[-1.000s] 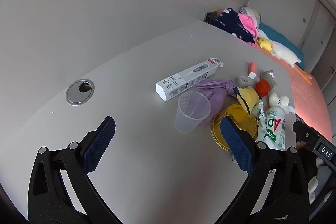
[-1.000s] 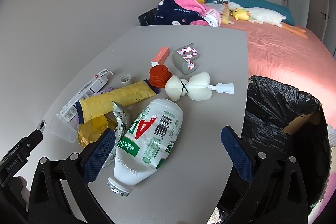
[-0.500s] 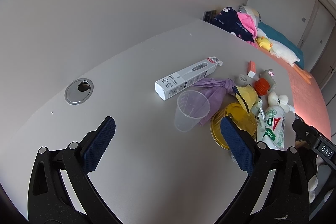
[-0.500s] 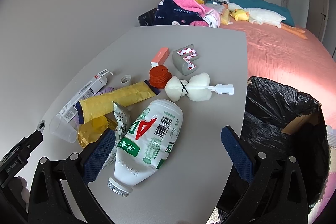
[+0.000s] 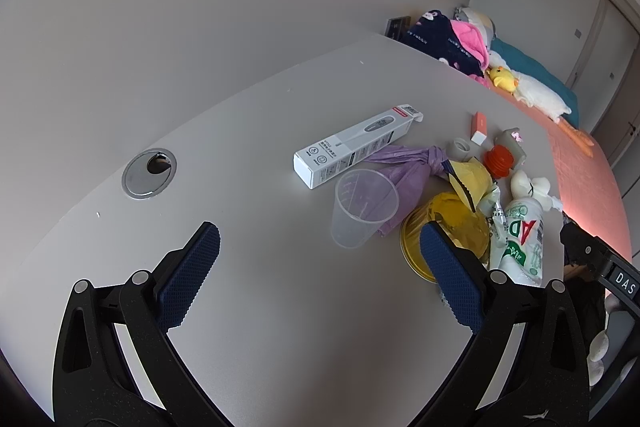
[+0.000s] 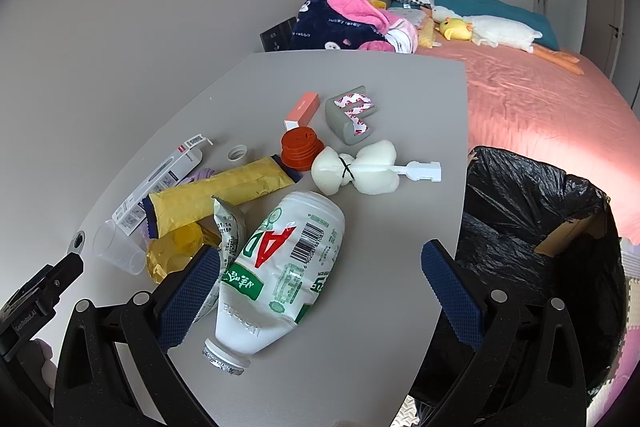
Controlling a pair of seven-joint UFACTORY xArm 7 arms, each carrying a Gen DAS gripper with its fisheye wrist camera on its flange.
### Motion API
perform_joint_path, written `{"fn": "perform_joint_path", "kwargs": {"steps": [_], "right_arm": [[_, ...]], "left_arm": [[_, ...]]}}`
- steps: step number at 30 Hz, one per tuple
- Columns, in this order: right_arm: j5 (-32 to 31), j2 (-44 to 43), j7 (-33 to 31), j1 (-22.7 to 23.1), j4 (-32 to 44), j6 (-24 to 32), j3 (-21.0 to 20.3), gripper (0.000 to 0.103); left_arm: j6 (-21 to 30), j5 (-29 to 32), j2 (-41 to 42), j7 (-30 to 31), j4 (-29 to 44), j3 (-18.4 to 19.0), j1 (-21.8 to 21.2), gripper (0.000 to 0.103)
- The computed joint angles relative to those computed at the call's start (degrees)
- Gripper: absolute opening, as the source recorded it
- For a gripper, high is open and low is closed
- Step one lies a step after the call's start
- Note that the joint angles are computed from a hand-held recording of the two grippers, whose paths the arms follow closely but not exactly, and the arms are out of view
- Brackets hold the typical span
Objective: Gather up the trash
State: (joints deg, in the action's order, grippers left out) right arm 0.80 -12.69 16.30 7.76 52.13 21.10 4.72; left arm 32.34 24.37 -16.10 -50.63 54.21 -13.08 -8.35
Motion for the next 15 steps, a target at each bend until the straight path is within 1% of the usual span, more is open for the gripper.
{"fn": "perform_joint_path", "kwargs": {"steps": [15], "right_arm": [[0.06, -0.04, -0.26, 0.07, -0.03, 0.26, -0.09, 0.100]], "left_arm": [[0.47, -0.02, 0.28, 0.35, 0.33, 0.21, -0.16, 0.097]]}}
